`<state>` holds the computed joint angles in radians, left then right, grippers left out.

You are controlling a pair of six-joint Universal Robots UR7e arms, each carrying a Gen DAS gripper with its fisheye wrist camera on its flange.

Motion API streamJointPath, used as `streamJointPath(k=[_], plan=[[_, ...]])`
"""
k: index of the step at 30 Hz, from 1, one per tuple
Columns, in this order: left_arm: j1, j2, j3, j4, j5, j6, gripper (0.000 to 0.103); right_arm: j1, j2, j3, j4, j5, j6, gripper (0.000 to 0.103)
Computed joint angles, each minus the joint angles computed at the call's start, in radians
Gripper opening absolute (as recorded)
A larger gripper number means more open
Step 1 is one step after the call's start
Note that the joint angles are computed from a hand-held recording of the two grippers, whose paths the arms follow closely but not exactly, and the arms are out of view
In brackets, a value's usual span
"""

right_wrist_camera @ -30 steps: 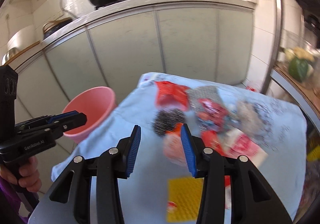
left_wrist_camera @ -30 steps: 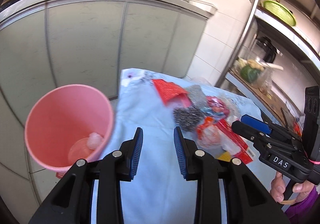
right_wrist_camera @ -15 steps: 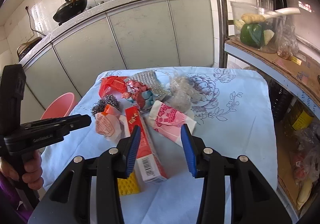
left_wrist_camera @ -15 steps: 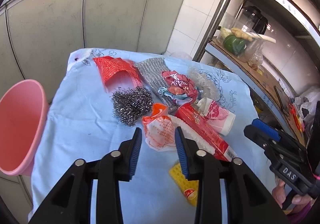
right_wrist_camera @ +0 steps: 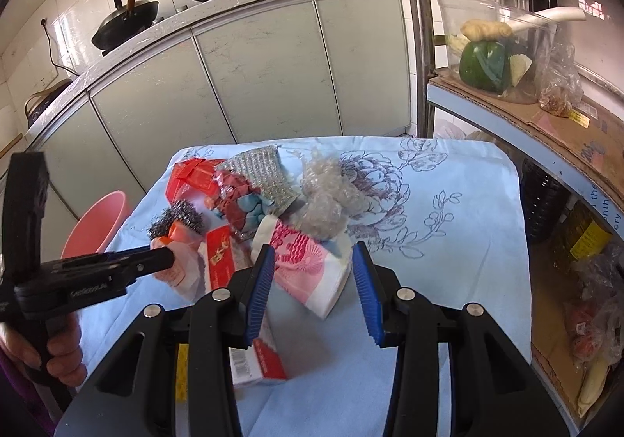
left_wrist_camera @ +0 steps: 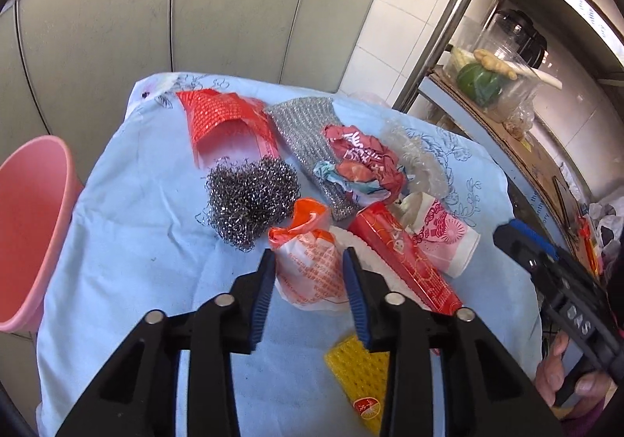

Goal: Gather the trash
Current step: 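Move both open tools back over the trash on the table, then grasp the clear bubble wrap with the right tool while the left tool grasps the orange-topped white bag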

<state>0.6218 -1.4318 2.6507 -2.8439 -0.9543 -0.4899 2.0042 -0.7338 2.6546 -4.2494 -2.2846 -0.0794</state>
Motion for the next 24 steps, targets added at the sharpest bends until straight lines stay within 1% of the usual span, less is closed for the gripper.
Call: streamJointPath(k=[2,6,8,9,12,15,17,19,20,22,24], plan=[[-0.013,-0.016,0.011,-0.005,0.012,0.004,0.028,-0.025,-0.019,-0.011,0.018,0.023,-0.016,0.042],[-0.025,-0.073,0.026,0.011,0.002,0.015,0.025,-0.058,-0.042,-0.05,0.08,0.048,-0.046,0.043],[-0.03,-0.112,0.032,0.03,-0.007,0.022,0.025,-0.079,-0.057,-0.072,0.131,0.06,-0.05,0.05],[-0.034,-0.135,0.038,0.038,-0.015,0.027,0.025,-0.089,-0.062,-0.082,0.149,0.066,-0.051,0.056],[-0.043,-0.181,0.048,0.052,-0.021,0.035,0.025,-0.108,-0.065,-0.118,0.191,0.06,-0.058,0.057],[-0.045,-0.212,0.053,0.068,-0.017,0.034,0.025,-0.131,-0.074,-0.152,0.268,0.04,-0.042,0.057],[-0.038,-0.22,0.054,0.069,-0.019,0.035,0.025,-0.153,-0.083,-0.168,0.337,0.028,-0.005,0.057],[-0.03,-0.23,0.055,0.069,-0.023,0.036,0.025,-0.173,-0.09,-0.166,0.367,0.046,0.023,0.057],[-0.028,-0.232,0.055,0.067,-0.023,0.037,0.025,-0.181,-0.092,-0.164,0.375,0.052,0.038,0.055],[-0.026,-0.236,0.056,0.066,-0.023,0.036,0.025,-0.196,-0.096,-0.154,0.368,0.081,0.046,0.032],[-0.027,-0.24,0.058,0.067,-0.022,0.033,0.025,-0.208,-0.102,-0.145,0.366,0.106,0.054,0.022]])
